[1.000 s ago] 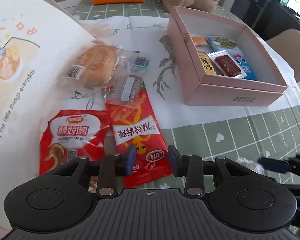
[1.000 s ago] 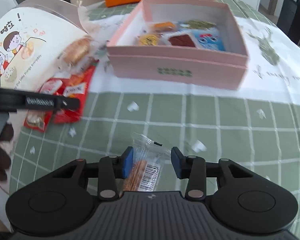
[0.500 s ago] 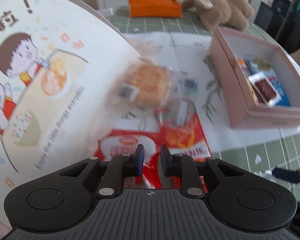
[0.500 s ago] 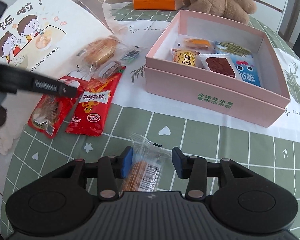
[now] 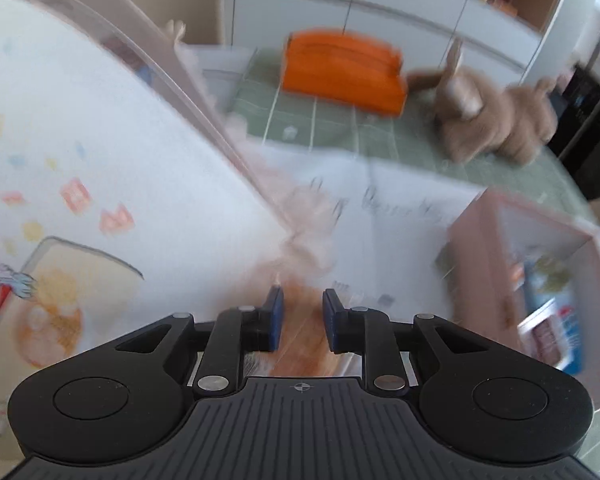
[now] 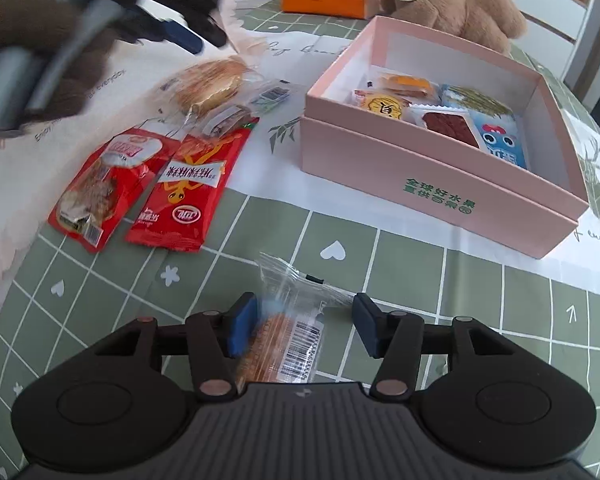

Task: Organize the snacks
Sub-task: 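Grasp the red roast-duck packet with the left gripper while the right hovers over the clear pastry bag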

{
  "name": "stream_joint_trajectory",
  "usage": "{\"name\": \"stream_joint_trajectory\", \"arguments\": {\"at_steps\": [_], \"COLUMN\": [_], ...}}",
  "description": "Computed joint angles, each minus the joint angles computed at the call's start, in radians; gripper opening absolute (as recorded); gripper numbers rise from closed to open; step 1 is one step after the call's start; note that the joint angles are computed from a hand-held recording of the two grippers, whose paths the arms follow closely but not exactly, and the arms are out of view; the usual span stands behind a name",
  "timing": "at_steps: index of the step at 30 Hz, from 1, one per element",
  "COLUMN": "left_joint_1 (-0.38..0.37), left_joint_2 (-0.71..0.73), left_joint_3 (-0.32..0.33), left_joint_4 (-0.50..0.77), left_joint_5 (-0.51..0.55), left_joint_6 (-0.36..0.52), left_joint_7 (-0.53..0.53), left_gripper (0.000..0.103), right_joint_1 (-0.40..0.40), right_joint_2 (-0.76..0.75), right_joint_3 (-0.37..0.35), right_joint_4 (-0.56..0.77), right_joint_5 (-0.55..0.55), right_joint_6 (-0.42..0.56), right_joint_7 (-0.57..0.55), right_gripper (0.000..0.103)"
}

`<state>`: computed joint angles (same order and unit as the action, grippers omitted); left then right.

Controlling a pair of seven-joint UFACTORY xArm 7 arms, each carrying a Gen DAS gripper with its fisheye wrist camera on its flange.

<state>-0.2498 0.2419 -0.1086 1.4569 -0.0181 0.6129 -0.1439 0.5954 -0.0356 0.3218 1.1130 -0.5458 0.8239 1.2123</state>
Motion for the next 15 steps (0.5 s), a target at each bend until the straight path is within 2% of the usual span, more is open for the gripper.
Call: {"name": "stream_joint_trajectory", "arguments": {"at_steps": [3,7,9,12,13,15], "left_joint_1": [-0.009,-0.003,0.002,0.024,0.030,0.032], "left_joint_2": [-0.035,-0.105,-0.148,-0.179,-0.197,-0.253], "left_joint_3": [-0.008,-0.027,-0.032,-0.031,-0.026,-0.016], "left_joint_4": [-0.033,-0.103,-0.147,-0.161,-0.185,-0.252], "left_joint_5": [0.021,-0.034,-0.085,-0.257,-0.308,-0.342], "left_joint_6": [0.014,0.047,0.070,0.230,0.241,0.201], "left_joint_7": [0.037,0.118,0.169,0.286,0.315,0.342], "left_gripper": [0.026,0.025,0.025,0.025,0.025,0.025], "right_joint_1": [-0.004,-0.016,-0.017,-0.015,-0.014,-0.011], "right_joint_2": [-0.018,-0.025,-0.011,0.000,0.004,0.010], "right_joint_3": [-0.002,0.002,0.003,0.000,-0.001,-0.004], "right_joint_4": [-0.022,-0.029,-0.011,0.002,0.006,0.012], "right_joint_5": [0.010,0.005,0.001,-0.002,-0.004,-0.008], "right_joint_6": [-0.014,0.000,0.023,0.031,0.034,0.036], "right_joint_7": [-0.009,0.000,-0.006,0.002,0.005,0.011], "right_gripper": [0.054,0.056,0.057,0.059,0.061,0.064]}}
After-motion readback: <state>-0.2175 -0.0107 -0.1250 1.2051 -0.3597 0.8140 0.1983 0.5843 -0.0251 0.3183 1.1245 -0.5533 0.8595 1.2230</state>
